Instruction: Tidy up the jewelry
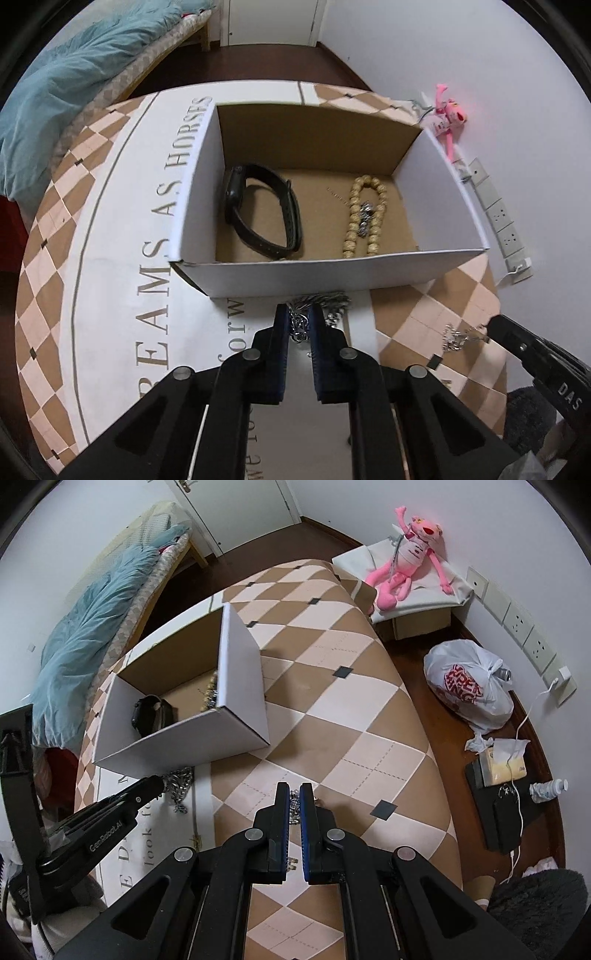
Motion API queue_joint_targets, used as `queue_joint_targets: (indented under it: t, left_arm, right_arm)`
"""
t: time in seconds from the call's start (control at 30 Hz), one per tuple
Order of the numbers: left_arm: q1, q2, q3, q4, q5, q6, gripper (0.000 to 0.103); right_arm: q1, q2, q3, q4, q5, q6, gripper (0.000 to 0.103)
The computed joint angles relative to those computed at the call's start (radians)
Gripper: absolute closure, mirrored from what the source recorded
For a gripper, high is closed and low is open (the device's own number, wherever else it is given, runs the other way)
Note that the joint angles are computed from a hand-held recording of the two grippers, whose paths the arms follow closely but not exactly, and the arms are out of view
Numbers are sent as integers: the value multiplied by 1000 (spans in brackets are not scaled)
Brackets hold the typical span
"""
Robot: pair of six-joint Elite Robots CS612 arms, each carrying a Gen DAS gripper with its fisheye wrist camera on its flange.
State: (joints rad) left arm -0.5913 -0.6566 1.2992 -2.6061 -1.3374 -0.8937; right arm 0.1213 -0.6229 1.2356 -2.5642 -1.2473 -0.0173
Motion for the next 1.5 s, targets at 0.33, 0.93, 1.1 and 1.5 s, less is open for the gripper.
queue_joint_targets:
  t: [0.33,0.93,1.1,1.5]
  left_arm:
    - [-10,-91,96,-162,38,31,96]
    - [19,-134,43,-99,140,114,92]
    - [-6,-123,100,-55,152,42,25]
    - [-22,19,6,93,34,121,58]
  right_arm:
    - [-1,-45,13,-31,75,-35,98]
    - [34,-15,-187,22,172,-137,98]
    - [27,-36,-110,-20,156,-132,98]
    - [-13,-53,39,-35,102,-10,98]
